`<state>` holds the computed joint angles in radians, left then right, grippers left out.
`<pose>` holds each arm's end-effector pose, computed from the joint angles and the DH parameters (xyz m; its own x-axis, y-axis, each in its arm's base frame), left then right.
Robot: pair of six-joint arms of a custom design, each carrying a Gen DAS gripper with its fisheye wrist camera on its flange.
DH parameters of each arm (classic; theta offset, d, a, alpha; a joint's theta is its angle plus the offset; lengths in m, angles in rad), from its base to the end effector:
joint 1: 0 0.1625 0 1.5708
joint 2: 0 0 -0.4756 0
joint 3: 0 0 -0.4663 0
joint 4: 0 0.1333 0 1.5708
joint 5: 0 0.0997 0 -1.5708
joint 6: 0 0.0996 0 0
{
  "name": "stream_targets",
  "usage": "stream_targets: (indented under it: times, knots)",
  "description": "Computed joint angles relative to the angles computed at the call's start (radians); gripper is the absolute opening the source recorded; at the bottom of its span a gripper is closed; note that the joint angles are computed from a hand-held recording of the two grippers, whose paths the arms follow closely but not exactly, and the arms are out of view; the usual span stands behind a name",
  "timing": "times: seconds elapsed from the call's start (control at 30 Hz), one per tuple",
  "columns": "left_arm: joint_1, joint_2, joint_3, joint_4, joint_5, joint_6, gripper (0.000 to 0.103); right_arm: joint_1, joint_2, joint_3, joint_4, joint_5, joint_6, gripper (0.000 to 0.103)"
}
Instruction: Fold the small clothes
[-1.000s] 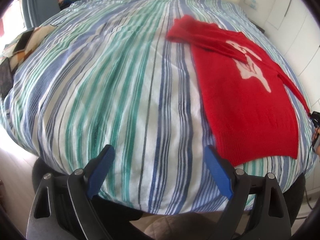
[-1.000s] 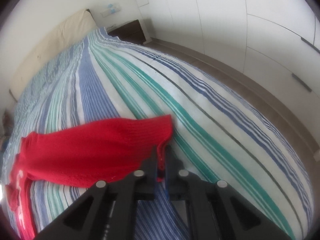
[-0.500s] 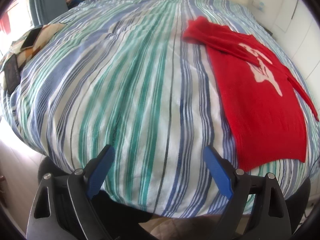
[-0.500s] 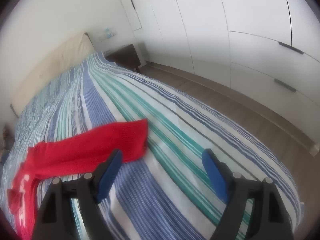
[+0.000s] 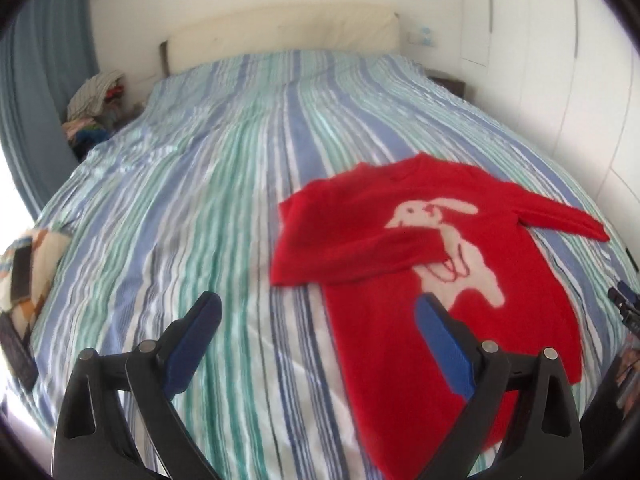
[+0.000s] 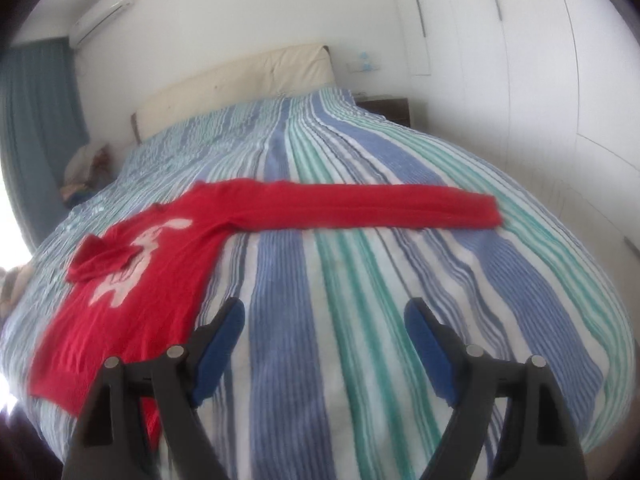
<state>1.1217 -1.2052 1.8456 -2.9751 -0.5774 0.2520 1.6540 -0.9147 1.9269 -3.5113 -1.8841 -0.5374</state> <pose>-0.0885 -0.6828 0.3578 -0.6417 -0.1139 -0.7584 0.4890 0.7011 -0.5190 0.1582 -0.6620 0.1670 -0.8065 -0.1624 0.5685 -0.5386 0.5984 -0.5932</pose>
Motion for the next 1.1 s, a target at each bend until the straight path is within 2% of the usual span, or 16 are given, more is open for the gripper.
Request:
stream_targets:
  times: [0.07,0.1,0.17,0.23,0.3,0.37,0.47,0.5,0.53,0.57,0.67,0.8,0.87,0.93,1.0,1.1]
  knots:
    - [0.019,0.067,-0.079,0.075,-0.051,0.080,0.098,-0.003,0.018,0.019,-0.012,0.002,-0.009,0.081]
    - [0.026,0.108,-0.117,0.097,-0.050,0.114,0.098,-0.008,0.021,0.028,-0.009,0.010,0.005,0.081]
    - [0.037,0.199,-0.187,0.095,-0.016,0.203,0.097,-0.028,0.021,0.049,-0.010,0.036,0.054,0.081]
    - [0.050,0.281,-0.251,0.095,0.008,0.278,0.088,-0.052,0.015,0.079,-0.030,0.062,0.112,0.081]
    - [0.066,0.336,-0.309,0.168,-0.005,0.270,0.086,-0.072,0.013,0.114,-0.090,0.092,0.140,0.081]
    - [0.082,0.378,-0.351,0.224,-0.021,0.265,0.086,-0.069,0.014,0.133,-0.140,0.089,0.120,0.081]
    - [0.101,0.436,-0.393,0.190,0.003,0.300,0.081,-0.066,0.011,0.135,-0.143,0.085,0.115,0.081]
    - [0.108,0.434,-0.401,0.201,-0.023,0.259,0.065,-0.069,0.010,0.135,-0.137,0.088,0.117,0.081]
    - [0.114,0.428,-0.410,0.229,-0.042,0.188,0.027,-0.071,0.008,0.135,-0.132,0.093,0.121,0.081]
    - [0.115,0.425,-0.419,0.246,-0.030,0.115,0.004,-0.072,0.006,0.133,-0.127,0.097,0.123,0.081]
    - [0.118,0.349,-0.372,0.195,-0.109,-0.020,0.004,-0.072,0.008,0.129,-0.125,0.095,0.121,0.082]
    - [0.132,0.187,-0.273,0.042,-0.133,-0.157,0.003,-0.068,0.010,0.127,-0.124,0.084,0.108,0.082]
    - [0.159,0.095,-0.225,-0.021,-0.107,-0.262,0.003,-0.068,0.010,0.128,-0.126,0.084,0.106,0.082]
    - [0.192,0.027,-0.191,-0.072,-0.018,-0.342,0.003,-0.067,0.014,0.125,-0.125,0.080,0.106,0.084]
    - [0.231,-0.036,-0.150,-0.064,0.055,-0.445,0.003,-0.064,0.020,0.121,-0.128,0.073,0.102,0.086]
    - [0.293,-0.114,-0.078,-0.013,0.062,-0.598,0.003,-0.052,0.036,0.110,-0.130,0.047,0.086,0.091]
